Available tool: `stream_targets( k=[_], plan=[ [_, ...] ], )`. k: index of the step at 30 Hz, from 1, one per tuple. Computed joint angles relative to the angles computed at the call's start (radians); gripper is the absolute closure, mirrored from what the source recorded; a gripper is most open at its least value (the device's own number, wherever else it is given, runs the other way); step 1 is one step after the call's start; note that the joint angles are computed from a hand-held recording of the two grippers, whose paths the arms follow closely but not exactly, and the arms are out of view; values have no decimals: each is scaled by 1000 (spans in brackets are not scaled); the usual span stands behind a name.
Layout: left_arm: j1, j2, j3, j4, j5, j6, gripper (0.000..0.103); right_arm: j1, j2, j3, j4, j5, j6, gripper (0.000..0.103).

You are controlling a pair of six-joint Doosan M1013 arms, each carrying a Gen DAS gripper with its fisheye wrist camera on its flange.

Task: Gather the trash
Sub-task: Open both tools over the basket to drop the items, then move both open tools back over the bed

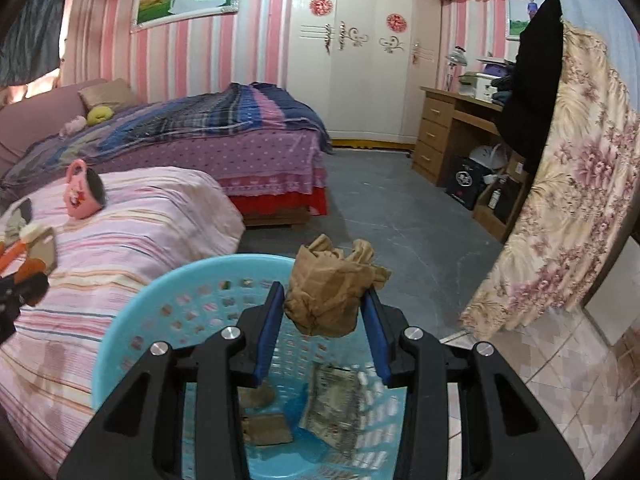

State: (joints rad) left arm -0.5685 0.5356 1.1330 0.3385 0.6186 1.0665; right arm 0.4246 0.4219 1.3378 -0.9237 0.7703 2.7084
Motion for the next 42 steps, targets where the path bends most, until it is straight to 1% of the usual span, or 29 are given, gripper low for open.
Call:
stream_targets(
  k=[5,9,13,14,15,16,17,18,19,21,23,26,30,31,33,34,35,36,38,40,42],
  plan=[
    [-38,35,-44,-3,26,20,75,-18,-17,26,5,-3,10,63],
    [-49,48,-68,-30,34,35,75,-28,-32,53,15,-25,10,63],
    [-62,59,-84,-12,38,30,74,-42,-47,76,52,-62,-19,63],
    [-64,61,-85,-1,36,24,70,-44,-48,77,58,-64,-25,63],
    [-66,62,-87,4,35,21,60,-48,-52,82,74,-75,-42,63],
    [-66,62,-87,-1,33,25,52,-46,-49,78,75,-71,-42,63],
    [-64,60,-85,-2,29,23,39,-44,-47,75,78,-68,-45,63],
    [-64,57,-82,8,24,11,33,-45,-47,74,81,-68,-47,63],
    [-62,53,-76,18,16,1,31,-45,-46,73,86,-68,-48,63],
    [-58,49,-72,26,12,-10,22,-45,-44,70,95,-65,-51,63],
    [-51,41,-61,45,9,-37,17,-40,-36,59,100,-59,-57,63],
    [-42,34,-51,62,12,-55,14,-37,-30,51,104,-61,-59,63],
    [-31,17,-28,140,23,-122,9,-36,-29,54,101,-84,-46,62],
    [-27,13,-24,143,22,-128,9,-33,-28,54,90,-84,-39,60],
    [-18,4,-15,148,20,-139,9,-26,-23,51,63,-76,-18,47],
    [-15,0,-10,158,20,-151,9,-17,-21,50,18,-68,17,32],
    [-12,-5,-4,171,19,-163,9,-13,-17,46,14,-65,21,24],
    [-9,-8,-1,177,18,-168,9,-10,-13,42,7,-61,25,22],
    [-3,-20,13,198,13,-184,8,-2,-2,23,6,-44,22,14],
    [3,-34,30,223,3,-205,7,7,12,-1,17,-31,9,12],
    [12,-44,42,222,-3,-208,6,12,21,-22,22,-20,-6,11]
  ],
)
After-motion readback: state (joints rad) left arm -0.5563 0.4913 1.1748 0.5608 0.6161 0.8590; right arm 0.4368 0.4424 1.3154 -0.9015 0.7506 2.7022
